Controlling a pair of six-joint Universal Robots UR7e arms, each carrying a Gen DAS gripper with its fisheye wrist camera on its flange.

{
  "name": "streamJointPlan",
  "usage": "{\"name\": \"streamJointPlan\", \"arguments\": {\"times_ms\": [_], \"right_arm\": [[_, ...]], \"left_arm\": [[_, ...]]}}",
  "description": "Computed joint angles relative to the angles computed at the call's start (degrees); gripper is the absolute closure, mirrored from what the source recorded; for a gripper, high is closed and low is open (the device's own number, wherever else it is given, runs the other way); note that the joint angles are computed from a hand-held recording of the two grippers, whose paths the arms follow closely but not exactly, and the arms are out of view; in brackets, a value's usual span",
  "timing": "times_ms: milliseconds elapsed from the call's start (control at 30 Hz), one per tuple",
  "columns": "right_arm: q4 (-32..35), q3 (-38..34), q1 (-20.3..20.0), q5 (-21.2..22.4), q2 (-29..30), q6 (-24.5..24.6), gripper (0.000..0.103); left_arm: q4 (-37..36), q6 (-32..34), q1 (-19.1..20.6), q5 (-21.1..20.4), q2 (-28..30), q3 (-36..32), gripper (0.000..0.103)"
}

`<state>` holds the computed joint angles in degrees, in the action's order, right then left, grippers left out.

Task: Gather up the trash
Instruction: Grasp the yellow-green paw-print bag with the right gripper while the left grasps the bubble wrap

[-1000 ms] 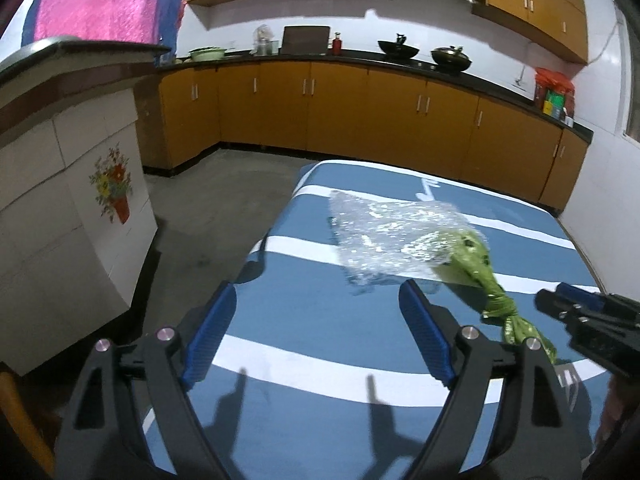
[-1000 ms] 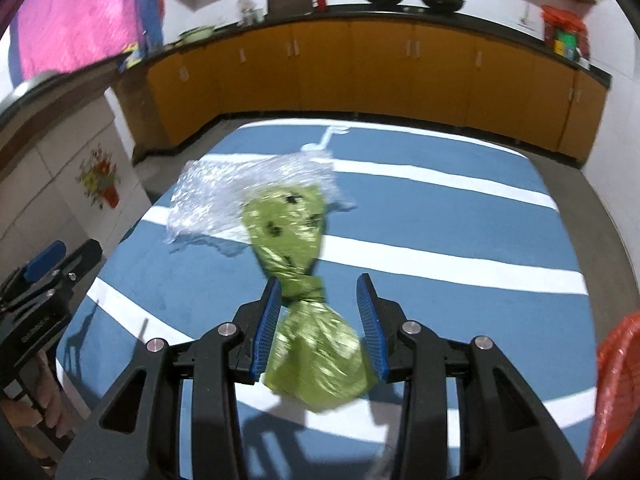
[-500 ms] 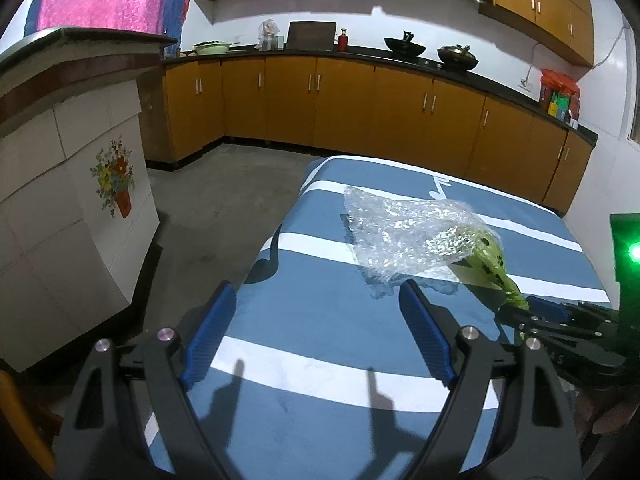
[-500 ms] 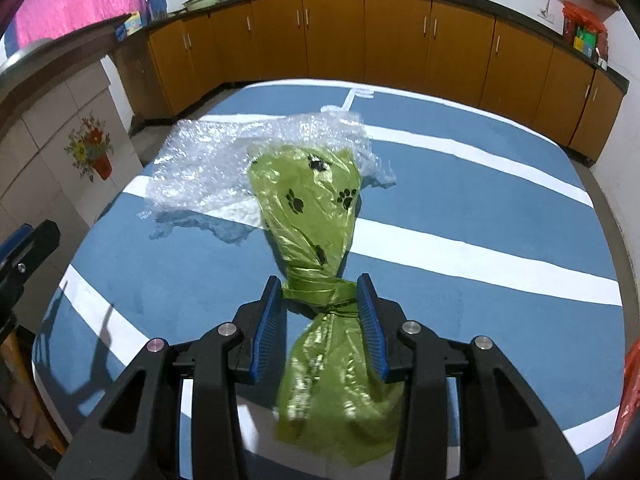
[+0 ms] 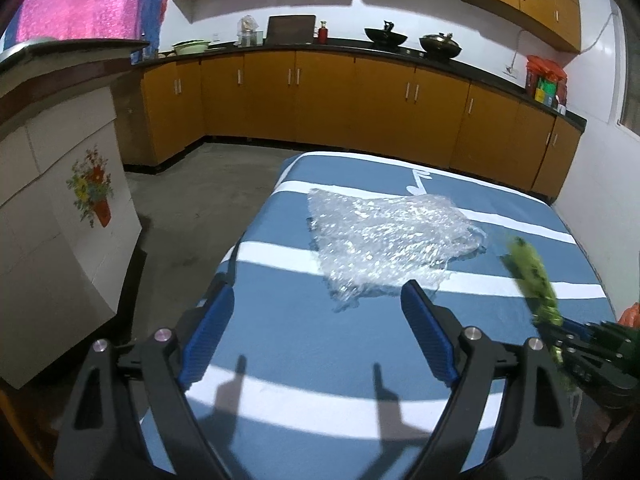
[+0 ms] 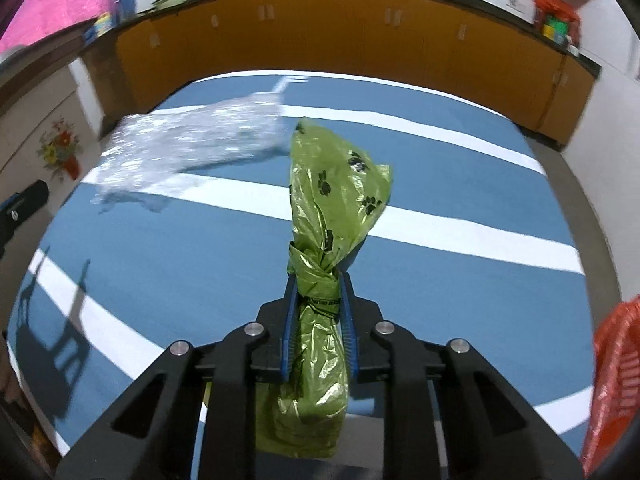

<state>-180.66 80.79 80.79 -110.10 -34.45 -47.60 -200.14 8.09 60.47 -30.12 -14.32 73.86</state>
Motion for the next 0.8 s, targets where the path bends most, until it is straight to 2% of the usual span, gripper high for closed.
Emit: {"name": "streamJointPlan", "arguments": {"times_ms": [200, 433, 533, 600, 733, 800], "right_arm": [[-0.23, -1.28, -1.53, -0.63, -1.13, 4.46, 0.083], [-0.4, -1.03, -1.71, 0.29, -1.41, 4.26, 0.084], [0.13, -0.71, -1.94, 0.89, -1.76, 4.36, 0.083], [0.47, -0.96, -2.05, 1.17, -1.65, 4.42, 0.083], [0.36, -0.27, -2.3, 1.62, -2.25, 4.31, 0.083], [0.3, -0.22, -2.38, 1.69, -2.4, 4.34, 0.083]], "left_arm": [[8.39, 1.51, 1.4, -1.4, 3.34, -9.29, 0.019], [22.7, -3.29, 3.92, -1.91, 6.35, -18.8, 0.022], [29.9, -6.28, 4.73, -2.72, 6.67, -21.05, 0.031], [34.32, -8.82, 5.2, -3.49, 6.65, -21.87, 0.041], [35.5, -10.19, 5.53, -5.48, 6.58, -22.02, 0.055], [34.88, -9.27, 5.43, -6.58, 6.65, -21.76, 0.072]]}}
